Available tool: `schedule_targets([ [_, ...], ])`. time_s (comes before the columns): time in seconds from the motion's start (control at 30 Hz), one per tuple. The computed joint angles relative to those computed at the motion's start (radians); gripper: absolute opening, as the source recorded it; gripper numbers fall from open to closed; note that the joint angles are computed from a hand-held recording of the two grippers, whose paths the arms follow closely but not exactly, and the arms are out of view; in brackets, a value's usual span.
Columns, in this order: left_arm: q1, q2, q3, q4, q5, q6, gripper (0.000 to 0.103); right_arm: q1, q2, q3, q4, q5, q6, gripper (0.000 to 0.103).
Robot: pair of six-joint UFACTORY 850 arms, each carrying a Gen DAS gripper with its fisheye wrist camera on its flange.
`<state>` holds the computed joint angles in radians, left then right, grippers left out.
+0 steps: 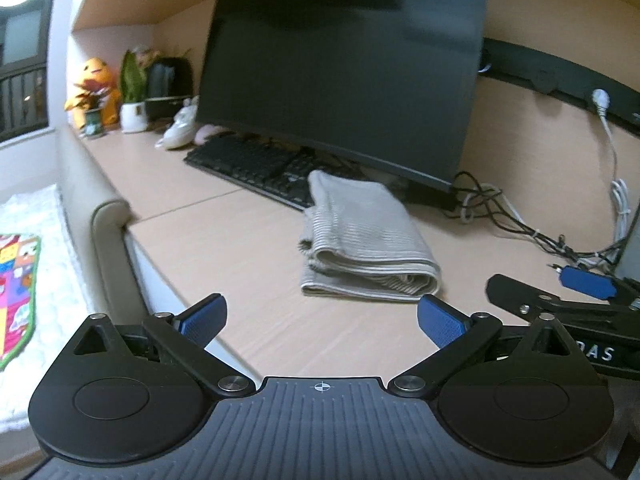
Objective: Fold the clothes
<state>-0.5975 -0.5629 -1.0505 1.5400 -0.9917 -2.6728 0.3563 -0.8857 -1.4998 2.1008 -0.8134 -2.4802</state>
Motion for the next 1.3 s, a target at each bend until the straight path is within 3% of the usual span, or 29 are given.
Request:
schedule_targets([
  [0.57, 0.005, 0.003, -0.003, -0.059, 0.024, 0.035, 0.103, 0.012, 0.005, 0.015, -0.015, -0.007, 0.007, 0.103],
  [1.3, 0.014, 0.004, 0.002, -0.017, 0.048, 0.026, 0.103, 0.009, -0.005, -0.003, -0.002, 0.025, 0.031, 0.103],
])
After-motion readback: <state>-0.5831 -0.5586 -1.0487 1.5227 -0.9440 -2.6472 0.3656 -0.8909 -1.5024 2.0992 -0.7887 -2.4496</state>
